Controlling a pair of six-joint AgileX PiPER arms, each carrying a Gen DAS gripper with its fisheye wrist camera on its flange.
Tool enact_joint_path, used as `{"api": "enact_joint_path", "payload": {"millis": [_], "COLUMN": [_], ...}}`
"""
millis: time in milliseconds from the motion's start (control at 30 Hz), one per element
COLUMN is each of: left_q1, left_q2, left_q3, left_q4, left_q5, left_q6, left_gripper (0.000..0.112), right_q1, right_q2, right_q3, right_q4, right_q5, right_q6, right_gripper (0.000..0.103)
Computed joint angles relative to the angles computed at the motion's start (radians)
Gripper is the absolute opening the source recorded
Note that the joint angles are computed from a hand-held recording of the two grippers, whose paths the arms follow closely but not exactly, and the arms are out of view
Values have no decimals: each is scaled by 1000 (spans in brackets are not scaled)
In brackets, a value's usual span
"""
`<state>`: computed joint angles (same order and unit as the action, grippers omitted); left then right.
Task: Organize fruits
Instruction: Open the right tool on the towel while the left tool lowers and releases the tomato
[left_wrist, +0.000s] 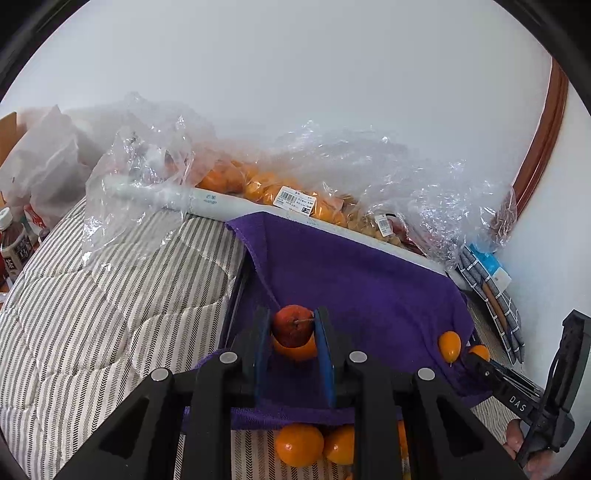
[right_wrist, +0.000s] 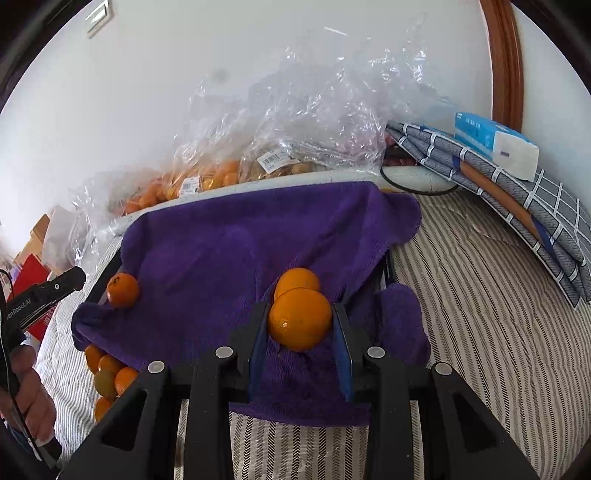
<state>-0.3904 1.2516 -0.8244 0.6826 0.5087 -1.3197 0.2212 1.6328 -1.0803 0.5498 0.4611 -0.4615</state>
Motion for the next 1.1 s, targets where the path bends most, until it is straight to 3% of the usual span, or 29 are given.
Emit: {"api": "enact_joint_path", "payload": {"millis": [167, 467, 633, 867, 1100], "left_q1": [-11, -30, -4, -45, -48], "left_q2": [38, 98, 120, 148, 159], "left_q3": [-22, -62, -73, -95, -102], "left_q4": [-88, -128, -212, -143, -125], "left_q5": [-3, 63, 62, 109, 117], "left_q6": [89, 130, 209, 154, 145], "left_gripper": [23, 23, 23, 23, 23], "right_q1": [7, 10, -3, 4, 24], "right_q2": [16, 23, 15, 3, -8], "right_q3": [-10, -16, -6, 5, 25], "right_q4": [-21, -21, 57, 52, 25], "right_q5": [16, 26, 30, 1, -40], "right_q6": [13, 13, -58, -34, -9], "right_gripper": [33, 33, 44, 53, 53]}}
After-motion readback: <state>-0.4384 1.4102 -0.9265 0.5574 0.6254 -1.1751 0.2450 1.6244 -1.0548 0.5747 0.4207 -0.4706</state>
